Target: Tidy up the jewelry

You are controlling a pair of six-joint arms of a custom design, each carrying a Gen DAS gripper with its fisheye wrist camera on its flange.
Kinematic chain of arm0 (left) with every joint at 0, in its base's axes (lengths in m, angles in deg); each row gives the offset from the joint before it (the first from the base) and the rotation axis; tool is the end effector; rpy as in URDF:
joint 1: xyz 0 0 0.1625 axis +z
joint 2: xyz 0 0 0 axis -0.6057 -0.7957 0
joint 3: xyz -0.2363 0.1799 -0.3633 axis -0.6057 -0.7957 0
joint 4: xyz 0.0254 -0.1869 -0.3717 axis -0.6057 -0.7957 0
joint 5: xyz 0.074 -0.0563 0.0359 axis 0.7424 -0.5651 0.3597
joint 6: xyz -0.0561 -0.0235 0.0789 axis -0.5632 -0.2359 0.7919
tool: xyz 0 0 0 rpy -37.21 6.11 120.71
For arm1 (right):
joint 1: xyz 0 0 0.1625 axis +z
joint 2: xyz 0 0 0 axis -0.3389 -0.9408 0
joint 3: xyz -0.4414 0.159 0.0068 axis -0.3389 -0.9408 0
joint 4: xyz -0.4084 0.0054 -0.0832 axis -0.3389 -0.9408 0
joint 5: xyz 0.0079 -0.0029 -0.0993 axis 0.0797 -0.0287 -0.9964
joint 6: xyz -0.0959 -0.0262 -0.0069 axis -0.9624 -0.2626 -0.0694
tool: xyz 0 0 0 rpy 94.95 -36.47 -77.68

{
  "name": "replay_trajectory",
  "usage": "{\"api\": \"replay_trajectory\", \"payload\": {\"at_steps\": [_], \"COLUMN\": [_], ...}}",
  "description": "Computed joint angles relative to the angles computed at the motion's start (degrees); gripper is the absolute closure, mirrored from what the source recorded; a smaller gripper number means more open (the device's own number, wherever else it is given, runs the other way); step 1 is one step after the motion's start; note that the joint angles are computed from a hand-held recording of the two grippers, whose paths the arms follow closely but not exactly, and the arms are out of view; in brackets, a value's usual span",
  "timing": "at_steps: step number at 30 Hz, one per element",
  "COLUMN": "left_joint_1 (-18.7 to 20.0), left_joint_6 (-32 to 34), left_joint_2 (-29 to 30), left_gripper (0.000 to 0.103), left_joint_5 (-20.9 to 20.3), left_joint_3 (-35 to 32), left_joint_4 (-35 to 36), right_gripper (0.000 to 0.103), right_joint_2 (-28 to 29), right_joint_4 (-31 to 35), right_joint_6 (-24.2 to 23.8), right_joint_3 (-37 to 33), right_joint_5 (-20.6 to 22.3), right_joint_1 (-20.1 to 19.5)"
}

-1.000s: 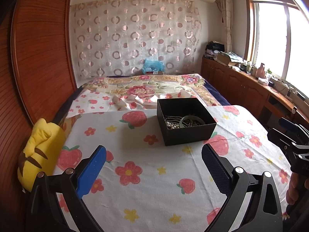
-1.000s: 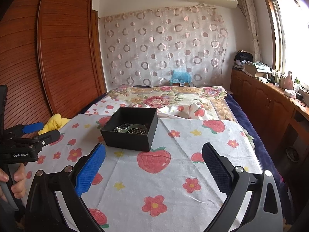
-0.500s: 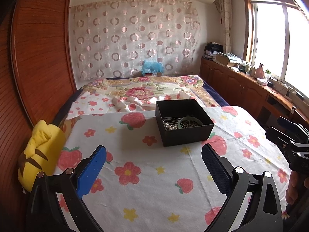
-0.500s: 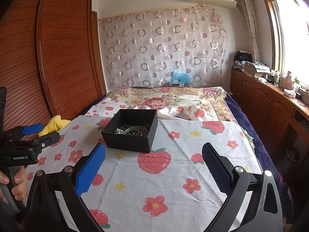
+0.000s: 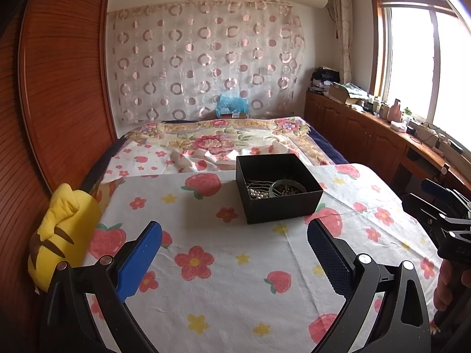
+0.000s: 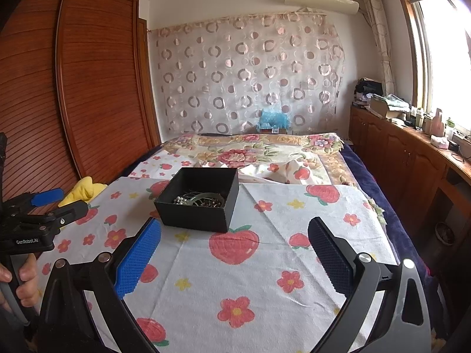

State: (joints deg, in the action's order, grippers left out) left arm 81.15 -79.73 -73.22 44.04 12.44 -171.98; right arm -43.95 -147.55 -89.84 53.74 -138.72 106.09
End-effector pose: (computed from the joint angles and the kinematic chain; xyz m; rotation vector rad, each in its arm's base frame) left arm -0.4104 -0.7135 0.0758 0.0921 1.9652 -1.2388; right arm 0.0895 -0.8473 0.3407 1.2379 -2.3873 0.9897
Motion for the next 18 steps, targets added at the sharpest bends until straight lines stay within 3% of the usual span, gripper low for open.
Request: {"api": "replay_trajectory", "payload": {"at_steps": [18], "left_joint_1": [-0.5], "left_joint_6": [1.2], "left_joint_2": [0.2], "left_gripper": [0.008], "left_joint_5": [0.4], "left_joint_3": [-1.0], "left_joint_4": [-0.1], "right_gripper": [0.002], "right_joint_2": [-0.2], "right_joint_4": [-0.2], "right_joint_6": [0.4], "right_joint_3": [0.5], "right_joint_5": [0.0], "right_joint_1": [-0.3]}}
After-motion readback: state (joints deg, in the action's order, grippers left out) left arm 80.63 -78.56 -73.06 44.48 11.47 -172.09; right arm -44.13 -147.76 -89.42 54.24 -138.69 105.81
